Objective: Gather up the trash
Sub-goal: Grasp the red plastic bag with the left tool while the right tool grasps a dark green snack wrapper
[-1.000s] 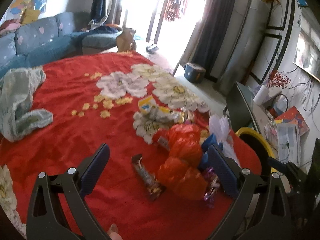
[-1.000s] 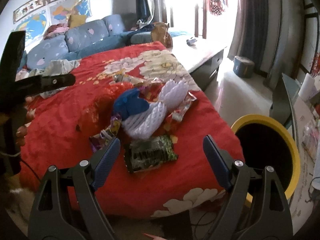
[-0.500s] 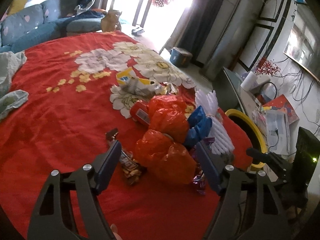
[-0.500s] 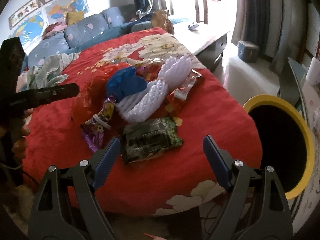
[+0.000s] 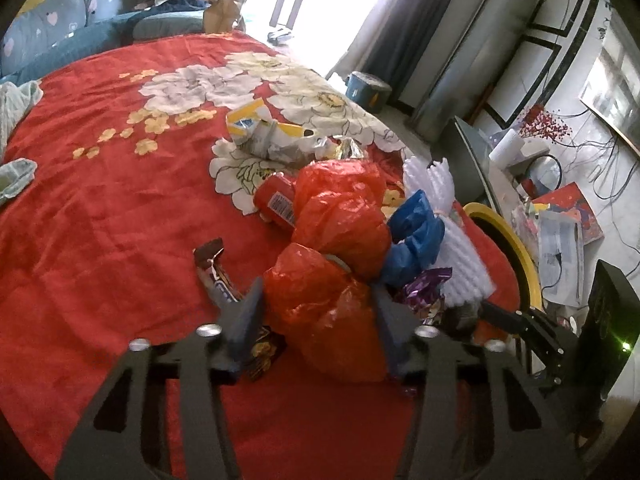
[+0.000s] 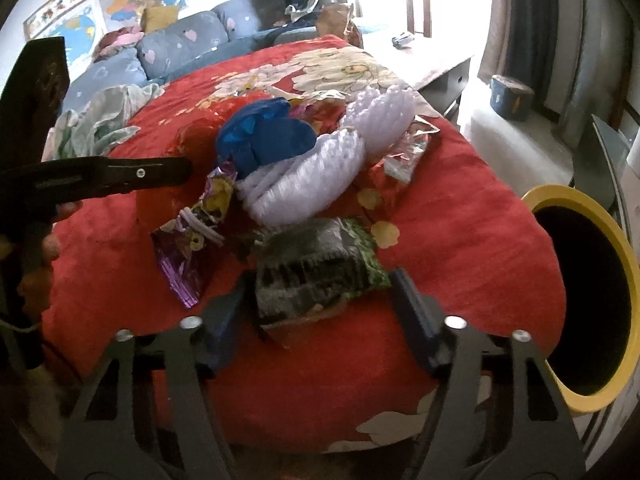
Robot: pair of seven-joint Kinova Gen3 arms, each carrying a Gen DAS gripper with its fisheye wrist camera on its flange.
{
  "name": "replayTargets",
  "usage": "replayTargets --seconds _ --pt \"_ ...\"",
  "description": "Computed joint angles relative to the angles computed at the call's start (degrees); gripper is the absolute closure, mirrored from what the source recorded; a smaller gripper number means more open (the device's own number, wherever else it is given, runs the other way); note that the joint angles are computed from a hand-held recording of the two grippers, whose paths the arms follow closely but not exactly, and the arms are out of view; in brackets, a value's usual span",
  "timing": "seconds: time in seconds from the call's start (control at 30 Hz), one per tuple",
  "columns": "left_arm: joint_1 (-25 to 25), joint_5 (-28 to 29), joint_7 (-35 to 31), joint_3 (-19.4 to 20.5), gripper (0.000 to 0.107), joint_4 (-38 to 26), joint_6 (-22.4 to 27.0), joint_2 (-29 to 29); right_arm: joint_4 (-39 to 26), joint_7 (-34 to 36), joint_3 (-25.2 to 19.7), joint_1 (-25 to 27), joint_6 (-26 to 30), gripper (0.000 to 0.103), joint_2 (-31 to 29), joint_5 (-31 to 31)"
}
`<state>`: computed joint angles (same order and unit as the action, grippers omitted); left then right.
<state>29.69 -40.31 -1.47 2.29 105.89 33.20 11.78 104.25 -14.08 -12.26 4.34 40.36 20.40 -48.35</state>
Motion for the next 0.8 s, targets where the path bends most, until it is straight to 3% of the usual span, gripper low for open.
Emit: replayTargets --seconds 0.07,0.23,0.53,0.8 --pt "0.05 -0.28 -0.20 0.00 0.075 0.06 -0.04 -0.01 -0.16 0.11 0.03 0.14 0.39 0.054 0.09 0.00" --pt "1.10 -3.10 2.60 -0.38 0.083 0.60 0.60 -0.93 -0.76 1.23 0.25 0.71 2.59 0.071 -0.09 0.39" --pt "1.29 -11.05 9.87 2.66 0.084 1.29 5.22 -4.53 -1.33 3.39 2.24 2.50 7.72 0.072 -1.95 -1.37" --pt "0.93 -14.96 11.54 6.75 0.084 -0.33 9.05 -5.96 -2.22 5.11 4.17 3.80 9.91 0.072 -3.52 -5.22"
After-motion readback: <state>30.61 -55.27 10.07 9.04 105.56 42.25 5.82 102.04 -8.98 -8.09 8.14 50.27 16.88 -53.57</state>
